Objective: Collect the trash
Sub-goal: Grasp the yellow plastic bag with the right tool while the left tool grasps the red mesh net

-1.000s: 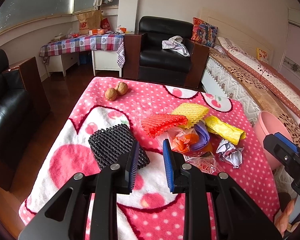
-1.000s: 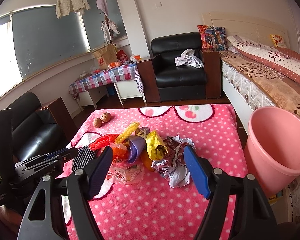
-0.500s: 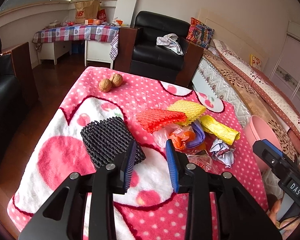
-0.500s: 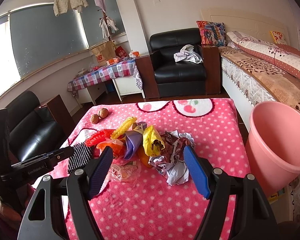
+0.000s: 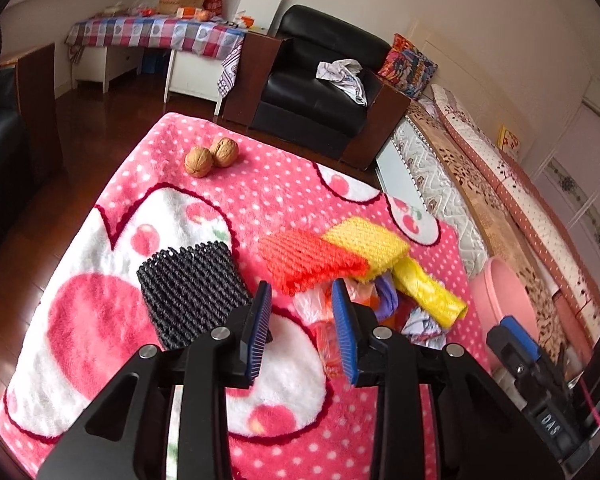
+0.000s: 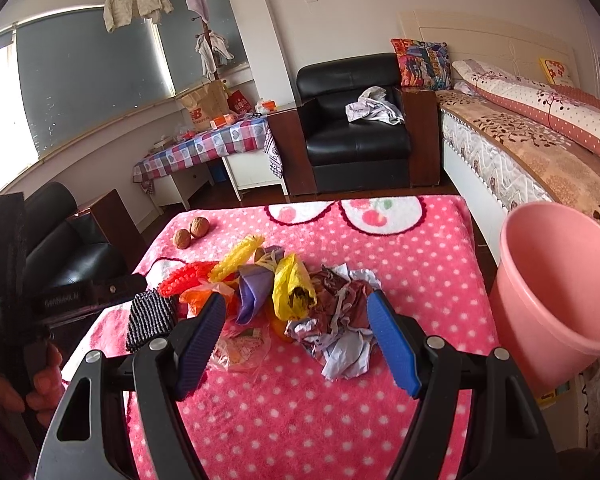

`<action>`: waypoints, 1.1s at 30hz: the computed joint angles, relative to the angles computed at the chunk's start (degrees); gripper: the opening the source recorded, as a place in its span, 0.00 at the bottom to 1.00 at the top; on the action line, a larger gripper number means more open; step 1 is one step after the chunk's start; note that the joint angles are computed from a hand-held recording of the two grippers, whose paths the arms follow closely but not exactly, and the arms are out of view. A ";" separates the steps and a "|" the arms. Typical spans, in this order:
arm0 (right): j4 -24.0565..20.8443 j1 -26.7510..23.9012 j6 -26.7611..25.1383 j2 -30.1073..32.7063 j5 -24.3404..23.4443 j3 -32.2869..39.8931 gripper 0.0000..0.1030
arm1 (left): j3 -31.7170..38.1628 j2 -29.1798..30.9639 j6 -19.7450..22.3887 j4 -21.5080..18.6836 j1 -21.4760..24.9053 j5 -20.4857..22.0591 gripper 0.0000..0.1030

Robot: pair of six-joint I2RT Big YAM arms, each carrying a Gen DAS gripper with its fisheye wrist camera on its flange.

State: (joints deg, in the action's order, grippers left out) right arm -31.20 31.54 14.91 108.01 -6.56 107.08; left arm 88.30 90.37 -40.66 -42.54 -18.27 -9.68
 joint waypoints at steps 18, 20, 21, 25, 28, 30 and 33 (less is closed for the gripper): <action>-12.77 -0.36 -4.52 12.32 -4.69 18.77 0.43 | 8.38 8.13 -0.89 -7.55 3.32 5.67 0.30; -14.28 -0.63 -4.18 13.01 -5.64 19.36 0.35 | 8.18 8.39 0.14 -7.60 3.02 5.42 0.31; -14.43 -0.68 -4.04 12.98 -5.93 19.12 0.31 | 8.05 8.45 0.37 -7.41 2.93 5.38 0.31; -14.97 -0.92 -3.75 13.04 -7.28 18.52 0.23 | 7.59 8.49 -0.22 -6.90 2.93 7.21 0.31; -14.23 -1.07 -3.34 12.65 -7.61 17.66 0.17 | 7.09 8.22 -0.62 -5.98 2.79 8.26 0.31; -13.44 -1.14 -2.81 12.15 -7.75 16.77 0.15 | 7.25 8.37 -0.38 -5.86 2.59 8.57 0.31; -12.10 -1.38 -1.86 10.92 -8.10 14.86 0.14 | 7.84 8.90 -0.81 -6.21 2.48 8.55 0.31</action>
